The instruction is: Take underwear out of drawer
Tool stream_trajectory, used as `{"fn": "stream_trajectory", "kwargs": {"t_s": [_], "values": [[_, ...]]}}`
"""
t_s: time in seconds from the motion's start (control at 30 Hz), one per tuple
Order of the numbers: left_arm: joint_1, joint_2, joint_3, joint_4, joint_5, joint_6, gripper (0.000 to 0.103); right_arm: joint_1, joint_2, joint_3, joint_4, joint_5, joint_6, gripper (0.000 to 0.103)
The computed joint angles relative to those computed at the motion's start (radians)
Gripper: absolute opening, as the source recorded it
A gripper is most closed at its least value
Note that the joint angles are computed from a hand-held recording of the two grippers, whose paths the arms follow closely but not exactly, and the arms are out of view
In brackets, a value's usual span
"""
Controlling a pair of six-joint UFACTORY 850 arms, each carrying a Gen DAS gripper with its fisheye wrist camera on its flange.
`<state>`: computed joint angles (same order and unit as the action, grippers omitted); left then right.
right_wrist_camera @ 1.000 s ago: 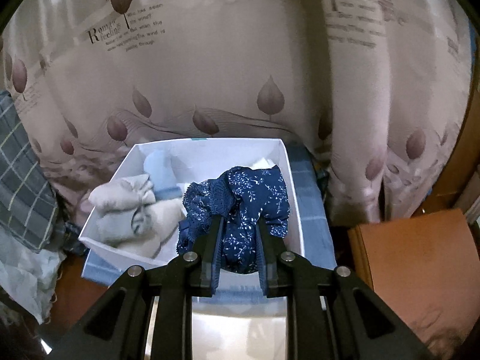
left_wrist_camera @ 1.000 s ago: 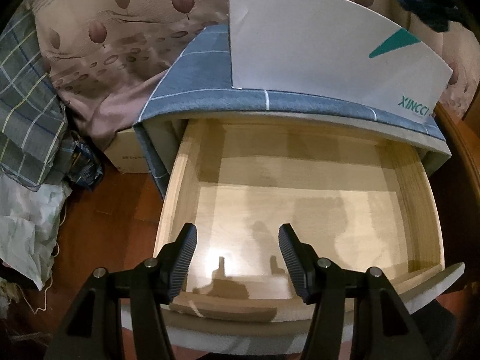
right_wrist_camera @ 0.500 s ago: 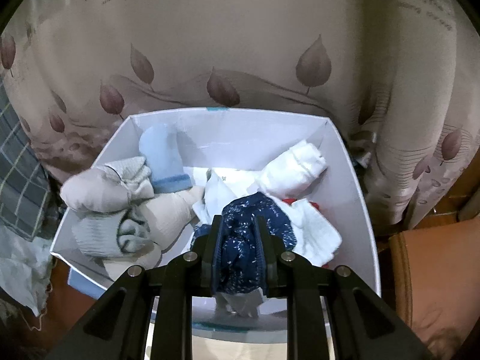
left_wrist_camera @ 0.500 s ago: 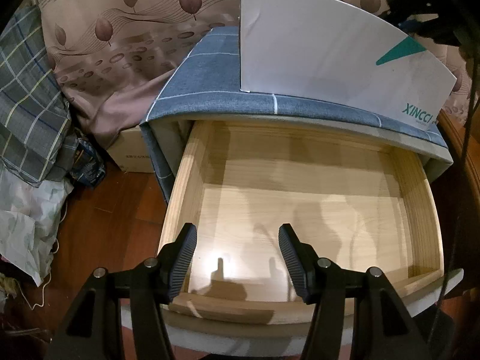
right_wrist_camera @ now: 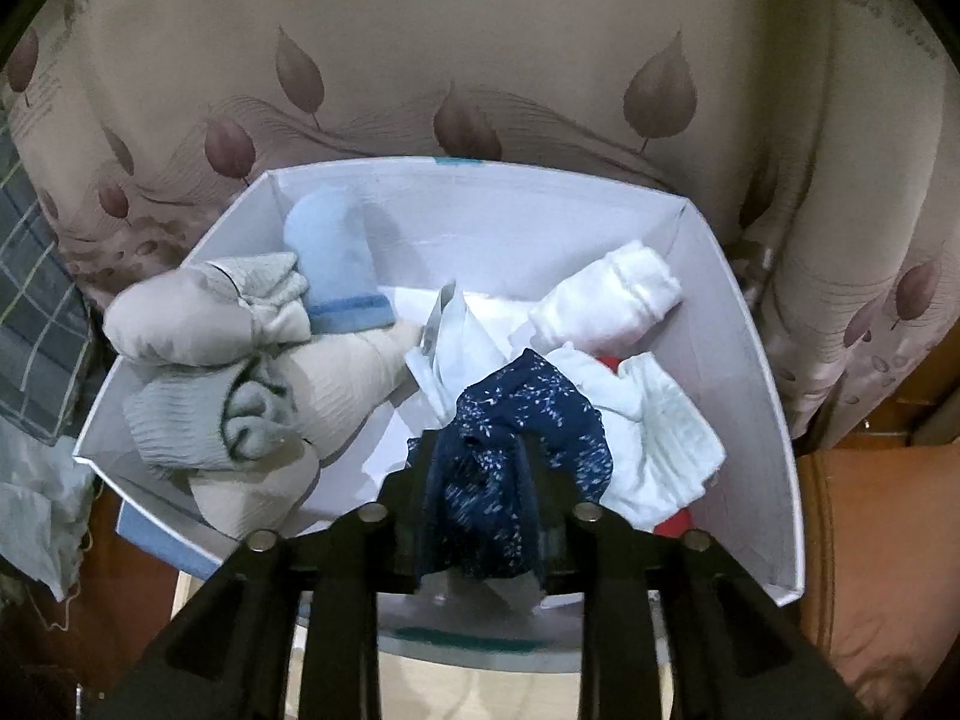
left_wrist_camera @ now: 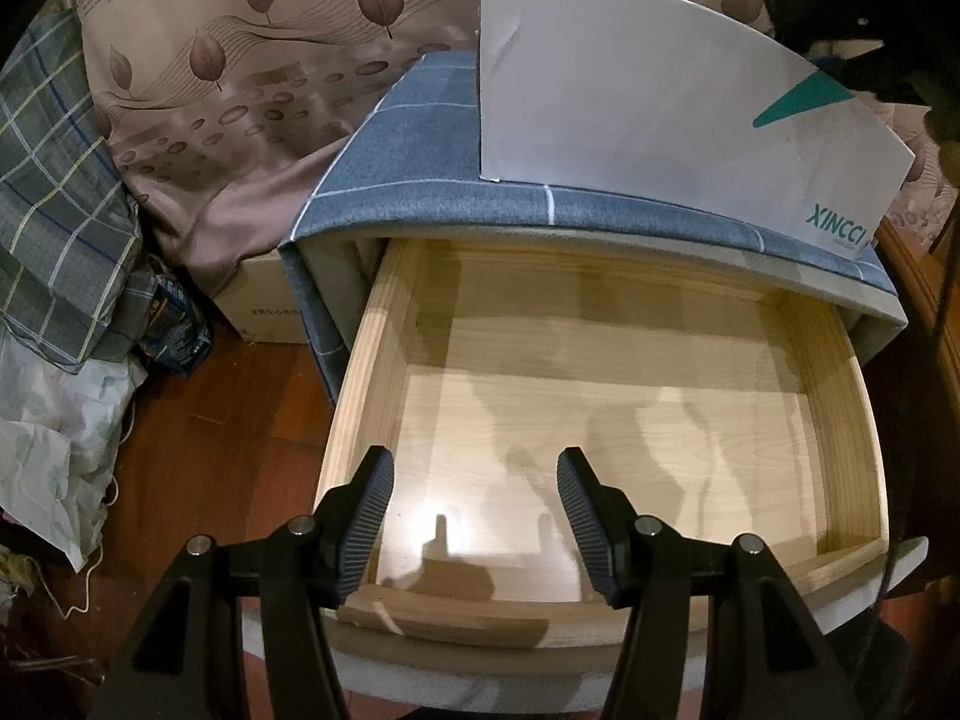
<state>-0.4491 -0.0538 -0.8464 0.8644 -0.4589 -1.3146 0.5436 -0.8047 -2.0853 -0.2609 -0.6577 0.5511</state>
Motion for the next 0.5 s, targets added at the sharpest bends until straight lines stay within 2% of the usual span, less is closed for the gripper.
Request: {"fn": "stream_trajectory", "kwargs": {"t_s": [0.03, 0.1, 0.23, 0.3, 0.4, 0.5], "values": [[-0.001, 0.000, 0.000, 0.002, -0.001, 0.000, 0.058, 0.000, 0.020, 0.025, -0.008, 0.017, 0.016, 0.038], [-0.001, -0.003, 0.001, 0.008, 0.000, -0.004, 0.058, -0.001, 0.066, 0.086, -0.020, 0.061, 0.043, 0.054], [-0.001, -0.002, 0.003, 0.010, 0.001, -0.007, 0.058, 0.004, 0.185, 0.254, -0.080, 0.151, 0.119, 0.068], [-0.004, -0.001, 0.004, 0.024, -0.003, -0.022, 0.058, 0.010, 0.254, 0.359, -0.116, 0.200, 0.177, 0.078], [-0.010, -0.005, 0.003, 0.044, -0.013, -0.039, 0.058, 0.031, 0.346, 0.515, -0.214, 0.259, 0.309, 0.084], [-0.014, -0.001, 0.004, 0.046, -0.016, -0.040, 0.058, 0.055, 0.404, 0.638, -0.290, 0.282, 0.414, 0.084]]}}
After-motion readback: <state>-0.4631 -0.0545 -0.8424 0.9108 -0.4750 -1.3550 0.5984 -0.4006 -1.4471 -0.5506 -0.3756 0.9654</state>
